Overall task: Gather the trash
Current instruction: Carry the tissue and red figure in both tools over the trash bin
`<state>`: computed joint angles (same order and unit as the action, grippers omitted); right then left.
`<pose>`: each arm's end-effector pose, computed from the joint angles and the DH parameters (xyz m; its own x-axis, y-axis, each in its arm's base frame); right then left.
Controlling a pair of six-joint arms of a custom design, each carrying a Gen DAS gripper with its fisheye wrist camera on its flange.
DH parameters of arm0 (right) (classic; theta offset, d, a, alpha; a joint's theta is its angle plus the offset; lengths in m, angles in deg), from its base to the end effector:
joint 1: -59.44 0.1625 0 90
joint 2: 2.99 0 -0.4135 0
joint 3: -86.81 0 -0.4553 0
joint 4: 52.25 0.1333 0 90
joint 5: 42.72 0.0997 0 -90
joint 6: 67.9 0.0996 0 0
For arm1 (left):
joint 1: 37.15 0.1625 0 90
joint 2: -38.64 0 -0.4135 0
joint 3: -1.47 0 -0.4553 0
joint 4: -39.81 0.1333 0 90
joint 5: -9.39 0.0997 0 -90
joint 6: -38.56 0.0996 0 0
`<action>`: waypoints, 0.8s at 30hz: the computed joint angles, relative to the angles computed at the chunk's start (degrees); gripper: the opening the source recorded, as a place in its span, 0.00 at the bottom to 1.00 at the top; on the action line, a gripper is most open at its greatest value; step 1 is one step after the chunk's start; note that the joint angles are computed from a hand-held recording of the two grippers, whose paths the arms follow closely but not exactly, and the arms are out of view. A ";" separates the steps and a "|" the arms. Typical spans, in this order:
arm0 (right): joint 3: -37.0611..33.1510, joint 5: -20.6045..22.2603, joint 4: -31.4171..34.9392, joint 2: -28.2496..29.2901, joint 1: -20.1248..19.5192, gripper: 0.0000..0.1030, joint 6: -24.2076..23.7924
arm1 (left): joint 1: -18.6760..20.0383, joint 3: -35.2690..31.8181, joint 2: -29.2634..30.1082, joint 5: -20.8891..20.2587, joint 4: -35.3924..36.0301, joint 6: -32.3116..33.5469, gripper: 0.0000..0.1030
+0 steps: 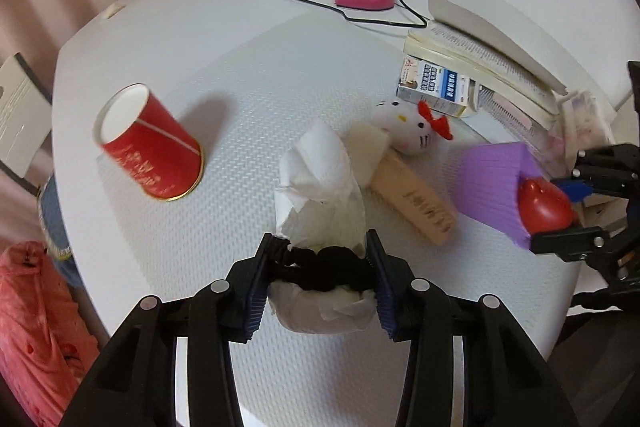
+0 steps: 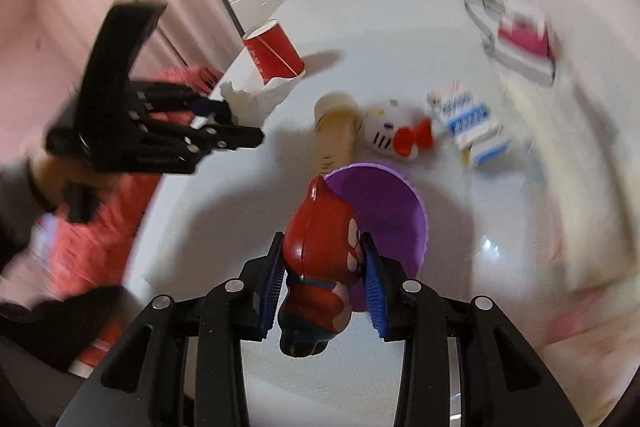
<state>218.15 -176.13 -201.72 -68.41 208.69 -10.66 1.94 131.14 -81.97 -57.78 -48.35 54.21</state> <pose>0.4188 -0.1737 0.0398 -0.8832 0.0681 0.4640 -0.2055 0.8331 -0.5135 -0.1397 -0.3350 0.3377 -0.2992 0.9004 -0.3159 0.8753 0.3908 0.2849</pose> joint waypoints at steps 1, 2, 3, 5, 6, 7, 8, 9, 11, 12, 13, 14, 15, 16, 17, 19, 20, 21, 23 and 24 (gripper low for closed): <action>-1.00 -0.28 2.35 0.40 0.24 0.36 -0.08 | -0.51 -0.21 -0.93 0.15 1.17 -0.57 0.45; -1.10 0.50 2.31 0.22 -0.09 0.36 0.11 | -1.03 -0.25 -1.72 0.24 1.89 -1.03 0.45; -0.81 1.44 0.67 0.04 -0.26 0.36 0.16 | -1.16 -0.62 -2.30 0.15 2.56 -1.18 0.45; -1.01 2.80 -1.50 0.09 -0.26 0.36 -0.52 | -1.12 -1.81 -3.16 -0.37 4.05 -1.24 0.45; -1.70 2.49 -0.19 0.31 -0.09 0.36 -0.20 | -1.21 -2.15 -3.66 -0.26 4.40 -0.91 0.45; -2.30 2.41 0.67 0.53 0.07 0.36 0.09 | -1.30 -2.58 -4.35 -0.22 4.92 -0.41 0.45; -2.96 1.93 1.59 0.88 0.53 0.36 0.73 | -1.39 -3.07 -5.06 -0.05 5.45 0.01 0.45; -3.58 1.51 2.82 1.04 0.87 0.36 1.13 | -1.25 -3.57 -5.65 -0.01 5.90 0.38 0.45; -5.78 0.79 4.92 1.81 2.06 0.35 1.33 | -0.80 -4.47 -5.69 -0.12 5.98 0.68 0.45; -6.68 0.35 5.24 2.23 2.65 0.35 1.02 | -0.53 -5.04 -6.01 -0.21 6.52 0.87 0.45; -8.43 0.16 5.24 3.35 3.19 0.35 -0.51 | -0.11 -5.79 -6.40 -0.25 7.23 1.31 0.45; -9.58 0.25 5.40 4.12 3.61 0.35 -1.43 | 0.17 -6.30 -6.94 -0.02 7.77 1.73 0.45; -10.67 0.16 5.53 4.89 3.87 0.35 -2.35 | 0.66 -6.93 -7.62 0.37 8.47 2.23 0.45; -12.06 0.26 5.05 6.11 3.96 0.35 -3.92 | 0.97 -7.35 -7.90 0.54 8.97 2.38 0.45; -13.36 0.68 4.32 7.38 3.90 0.35 -5.45 | 1.54 -7.99 -8.18 0.82 9.66 2.63 0.45; -15.51 1.34 3.18 9.59 3.67 0.35 -7.70 | 2.69 -9.23 -8.99 1.63 11.28 3.10 0.45; -16.78 1.87 2.61 10.86 3.58 0.35 -8.97 | 3.37 -9.99 -9.29 1.97 11.99 3.38 0.45; -17.87 2.23 2.24 11.98 3.51 0.35 -9.99 | 4.03 -10.65 -9.54 2.24 12.48 3.60 0.45; -20.73 3.24 1.66 14.65 3.22 0.35 -12.51 | 5.73 -12.32 -10.35 2.94 13.53 4.26 0.45; -21.86 3.52 1.48 15.74 3.05 0.35 -13.51 | 6.36 -12.97 -10.48 3.17 13.93 4.46 0.45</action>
<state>196.30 -172.61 -200.24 -52.67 211.75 -24.17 8.31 118.16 -92.46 -54.62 -34.42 58.68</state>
